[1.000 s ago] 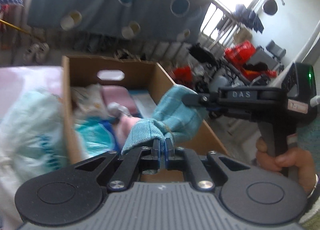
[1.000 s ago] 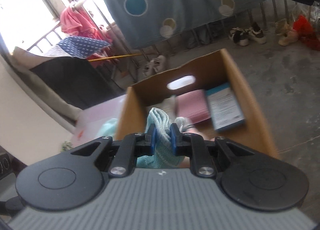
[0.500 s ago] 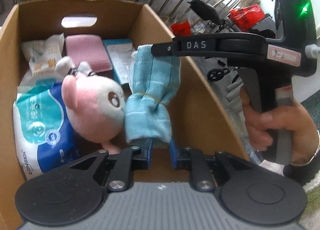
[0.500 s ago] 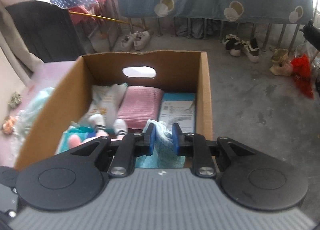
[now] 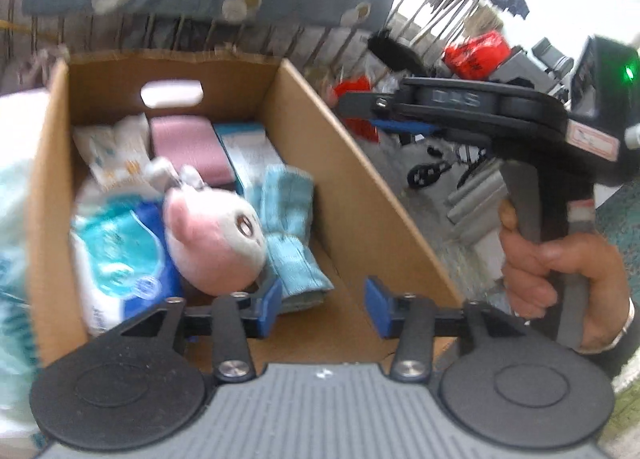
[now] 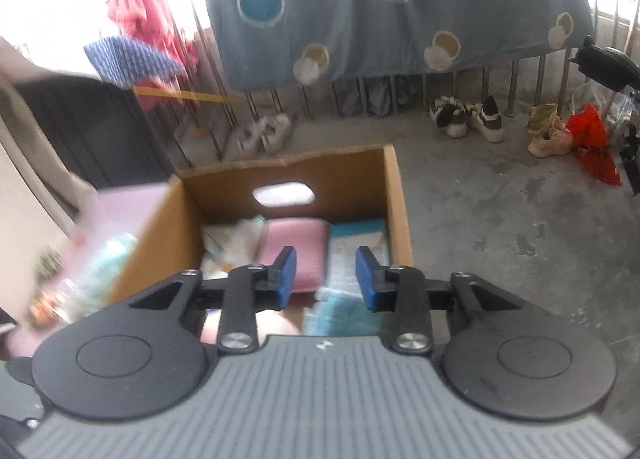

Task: Organize soft objects
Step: 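Move both grippers back to the table toward the white yogurt cup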

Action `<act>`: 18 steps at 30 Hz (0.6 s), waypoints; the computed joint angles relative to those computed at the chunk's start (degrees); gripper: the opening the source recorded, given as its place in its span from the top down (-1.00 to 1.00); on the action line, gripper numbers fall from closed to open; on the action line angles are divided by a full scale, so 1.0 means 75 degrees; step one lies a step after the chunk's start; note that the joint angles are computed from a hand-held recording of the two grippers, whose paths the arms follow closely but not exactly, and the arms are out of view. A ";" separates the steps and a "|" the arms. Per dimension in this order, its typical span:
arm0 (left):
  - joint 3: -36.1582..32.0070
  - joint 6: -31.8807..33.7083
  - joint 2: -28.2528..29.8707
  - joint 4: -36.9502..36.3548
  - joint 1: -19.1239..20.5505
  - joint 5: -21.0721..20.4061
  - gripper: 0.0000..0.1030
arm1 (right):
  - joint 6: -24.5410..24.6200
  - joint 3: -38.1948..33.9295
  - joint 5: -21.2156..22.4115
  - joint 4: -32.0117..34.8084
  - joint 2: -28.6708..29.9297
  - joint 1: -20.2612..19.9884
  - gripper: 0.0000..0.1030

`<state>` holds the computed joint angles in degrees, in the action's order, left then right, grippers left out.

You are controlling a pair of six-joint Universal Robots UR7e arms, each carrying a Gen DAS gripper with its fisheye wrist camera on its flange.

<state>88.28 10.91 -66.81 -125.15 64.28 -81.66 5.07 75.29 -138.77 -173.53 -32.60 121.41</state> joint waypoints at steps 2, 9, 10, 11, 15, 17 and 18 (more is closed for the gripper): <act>0.0149 0.0100 -0.0290 -0.0181 -0.0046 0.0072 -0.18 | 0.0170 0.0182 0.0017 -0.0590 -0.0045 0.0236 -0.08; 0.0556 0.0362 -0.1277 -0.0774 0.0106 0.0330 -0.48 | 0.1034 0.0918 0.0691 -0.2656 -0.0190 0.1037 -0.44; 0.0591 0.0349 -0.1403 -0.0831 0.0139 0.0424 -0.49 | 0.1204 0.0974 0.0773 -0.2882 -0.0173 0.1131 -0.45; 0.0630 0.0354 -0.1525 -0.0897 0.0165 0.0518 -0.50 | 0.1379 0.0978 0.0820 -0.3032 -0.0134 0.1225 -0.47; 0.1091 0.0637 -0.2141 -0.1595 0.0311 0.1137 -0.59 | 0.1972 0.0920 0.0932 -0.3597 0.0232 0.1584 -0.54; 0.1271 0.0717 -0.2419 -0.1888 0.0428 0.1431 -0.63 | 0.2183 0.0785 0.0945 -0.3766 0.0527 0.1733 -0.55; 0.1335 0.0703 -0.2534 -0.1977 0.0500 0.1561 -0.63 | 0.2308 0.0697 0.0924 -0.3775 0.0685 0.1800 -0.56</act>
<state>98.30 16.18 -85.81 -139.98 68.03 -69.96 22.39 80.51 -131.85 -201.84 -27.47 134.91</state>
